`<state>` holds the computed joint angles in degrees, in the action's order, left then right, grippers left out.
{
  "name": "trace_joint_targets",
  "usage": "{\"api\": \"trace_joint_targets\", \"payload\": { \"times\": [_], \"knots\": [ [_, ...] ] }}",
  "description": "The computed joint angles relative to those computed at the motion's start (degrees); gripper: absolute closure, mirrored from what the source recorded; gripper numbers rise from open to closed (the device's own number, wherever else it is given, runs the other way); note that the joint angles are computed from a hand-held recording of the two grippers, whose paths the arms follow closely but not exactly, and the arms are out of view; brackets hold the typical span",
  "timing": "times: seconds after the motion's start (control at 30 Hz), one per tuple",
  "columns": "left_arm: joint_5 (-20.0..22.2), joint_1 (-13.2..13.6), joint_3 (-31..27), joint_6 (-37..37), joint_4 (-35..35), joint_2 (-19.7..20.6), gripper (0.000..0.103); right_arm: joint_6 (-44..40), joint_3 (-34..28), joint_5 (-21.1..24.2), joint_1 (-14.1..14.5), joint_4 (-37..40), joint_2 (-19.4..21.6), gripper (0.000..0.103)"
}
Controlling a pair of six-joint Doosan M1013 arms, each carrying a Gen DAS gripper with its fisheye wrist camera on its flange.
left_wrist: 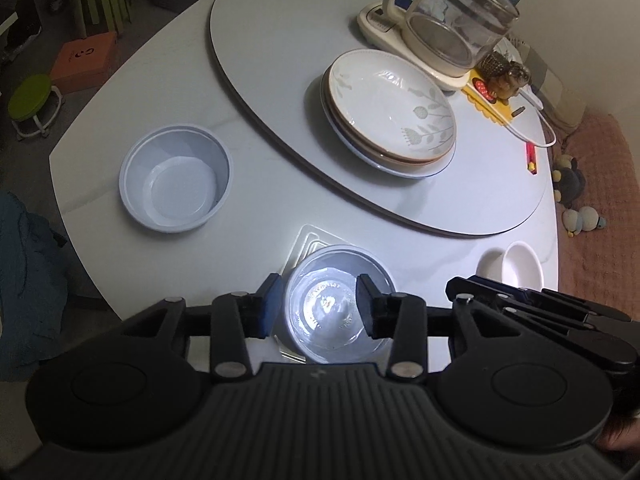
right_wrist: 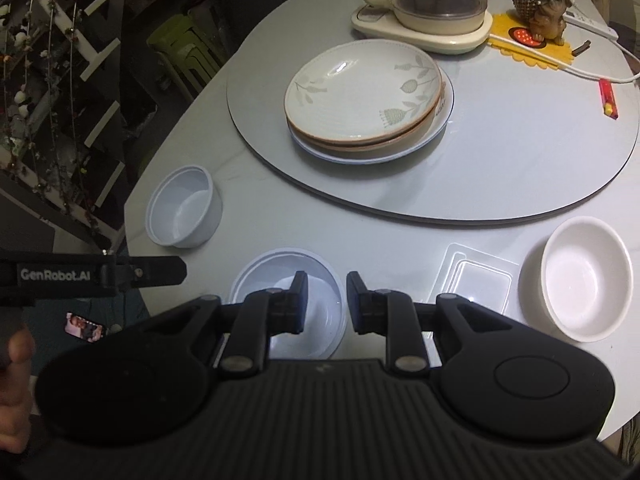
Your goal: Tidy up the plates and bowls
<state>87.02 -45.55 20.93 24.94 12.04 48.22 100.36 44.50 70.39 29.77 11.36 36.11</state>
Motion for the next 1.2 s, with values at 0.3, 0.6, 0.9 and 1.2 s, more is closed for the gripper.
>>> {"api": "trace_joint_targets", "payload": {
  "times": [0.3,0.6,0.9,1.2],
  "knots": [
    [-1.9,-2.3,2.6,0.9,4.8,-3.9,0.057,2.5,2.5,-4.6,1.0,-3.7,-4.3,0.078],
    [-5.8,-3.7,6.7,2.7,6.7,-7.8,0.055,9.0,6.9,-9.1,2.9,-11.3,-8.0,0.078],
    [-7.6,-4.4,8.8,4.4,8.0,-10.1,0.037,15.1,9.3,-8.5,3.5,-17.3,-10.7,0.056],
    [-1.0,-5.3,-5.0,7.6,9.1,-2.2,0.024,15.6,11.7,-8.2,1.5,-17.0,-11.8,0.014]
  ]
}}
